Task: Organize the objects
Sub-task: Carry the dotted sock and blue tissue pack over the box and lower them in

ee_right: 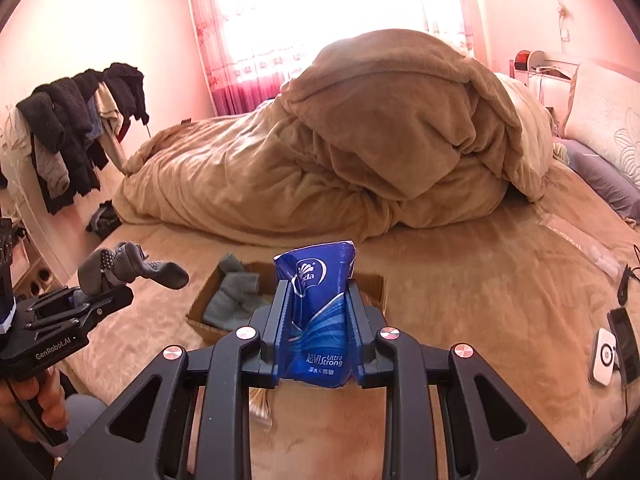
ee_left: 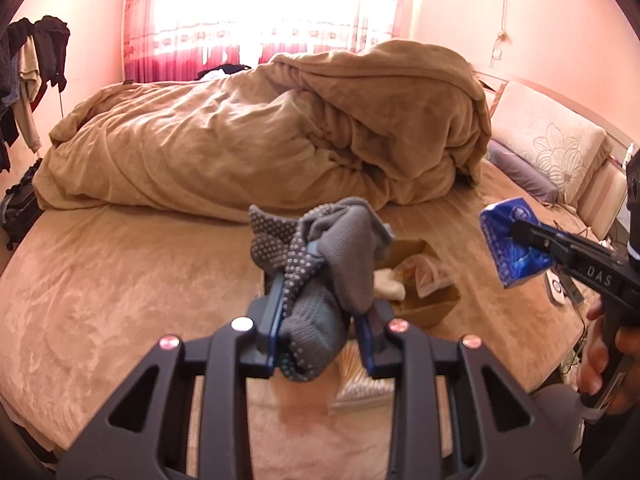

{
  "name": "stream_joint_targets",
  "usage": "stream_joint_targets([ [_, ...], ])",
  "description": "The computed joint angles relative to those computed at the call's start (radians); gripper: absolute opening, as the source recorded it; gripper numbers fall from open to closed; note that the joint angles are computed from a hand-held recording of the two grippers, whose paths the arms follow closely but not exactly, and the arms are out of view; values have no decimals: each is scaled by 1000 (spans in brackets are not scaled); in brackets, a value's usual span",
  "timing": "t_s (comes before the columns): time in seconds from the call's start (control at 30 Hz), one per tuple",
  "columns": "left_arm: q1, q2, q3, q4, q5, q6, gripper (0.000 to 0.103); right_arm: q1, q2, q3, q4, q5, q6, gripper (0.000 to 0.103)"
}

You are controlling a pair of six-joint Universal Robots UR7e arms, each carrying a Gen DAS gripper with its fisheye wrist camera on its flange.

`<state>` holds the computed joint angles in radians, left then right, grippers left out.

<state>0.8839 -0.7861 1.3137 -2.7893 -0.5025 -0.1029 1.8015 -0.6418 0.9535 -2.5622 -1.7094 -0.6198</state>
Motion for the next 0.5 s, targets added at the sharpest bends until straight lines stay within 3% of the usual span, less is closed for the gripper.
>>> stream_joint_targets([
  [0.5,86,125,-203,104,-89,0,31,-17,169,-238,154,20,1,27],
])
